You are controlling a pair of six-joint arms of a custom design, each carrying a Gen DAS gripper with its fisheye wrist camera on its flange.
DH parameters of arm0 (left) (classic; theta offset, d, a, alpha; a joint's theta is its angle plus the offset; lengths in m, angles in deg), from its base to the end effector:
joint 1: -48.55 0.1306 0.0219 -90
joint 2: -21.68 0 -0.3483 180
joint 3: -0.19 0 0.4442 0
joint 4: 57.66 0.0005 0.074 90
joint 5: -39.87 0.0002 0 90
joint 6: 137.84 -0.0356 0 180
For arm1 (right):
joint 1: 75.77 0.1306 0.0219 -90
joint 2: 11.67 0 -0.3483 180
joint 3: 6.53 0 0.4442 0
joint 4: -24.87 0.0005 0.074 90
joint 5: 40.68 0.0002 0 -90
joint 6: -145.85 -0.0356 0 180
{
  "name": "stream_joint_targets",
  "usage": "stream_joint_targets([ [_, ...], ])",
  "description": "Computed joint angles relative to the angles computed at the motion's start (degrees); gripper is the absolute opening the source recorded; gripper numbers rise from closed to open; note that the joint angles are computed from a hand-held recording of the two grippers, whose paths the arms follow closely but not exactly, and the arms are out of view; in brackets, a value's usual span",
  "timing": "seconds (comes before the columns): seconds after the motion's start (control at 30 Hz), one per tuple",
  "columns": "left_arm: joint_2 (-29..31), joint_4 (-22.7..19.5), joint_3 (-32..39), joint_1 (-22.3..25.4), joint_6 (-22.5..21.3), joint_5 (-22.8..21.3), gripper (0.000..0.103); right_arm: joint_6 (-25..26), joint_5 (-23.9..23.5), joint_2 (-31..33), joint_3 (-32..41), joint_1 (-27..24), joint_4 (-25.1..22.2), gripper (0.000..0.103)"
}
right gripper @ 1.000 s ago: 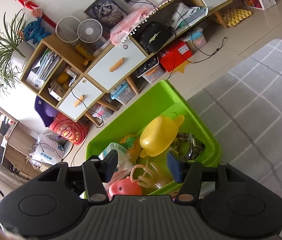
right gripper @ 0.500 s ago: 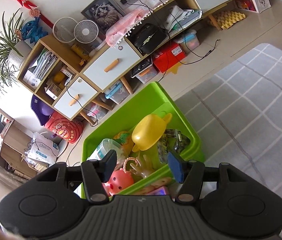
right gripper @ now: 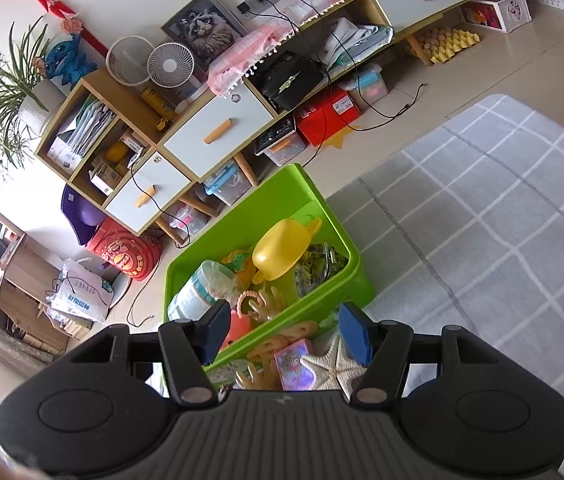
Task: Organize rigid objects
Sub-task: 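Withdraw both grippers from the bin back over the remaining toys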
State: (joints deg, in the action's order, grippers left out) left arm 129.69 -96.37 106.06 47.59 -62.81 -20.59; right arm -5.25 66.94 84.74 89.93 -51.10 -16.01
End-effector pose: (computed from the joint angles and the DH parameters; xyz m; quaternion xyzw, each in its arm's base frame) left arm 0.6524 -0.0290 0.3764 0.2269 0.8562 -0.1811 0.4274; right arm 0.5377 0.2346 0.4064 0.3414 0.8337 0.1777 0.3960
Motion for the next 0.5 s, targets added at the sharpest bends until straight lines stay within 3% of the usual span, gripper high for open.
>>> stream_joint_targets([
  [0.27,-3.3,-4.4,-2.6,1.2,-0.1,-1.6,0.101,1.4,0.2,-2.1,-1.5,2.0,-2.8,0.050],
  [0.5,-5.7,-4.7,-6.9,2.9,1.8,-1.2,0.101,4.2,0.9,-4.0,-4.3,2.9,-3.4,0.056],
])
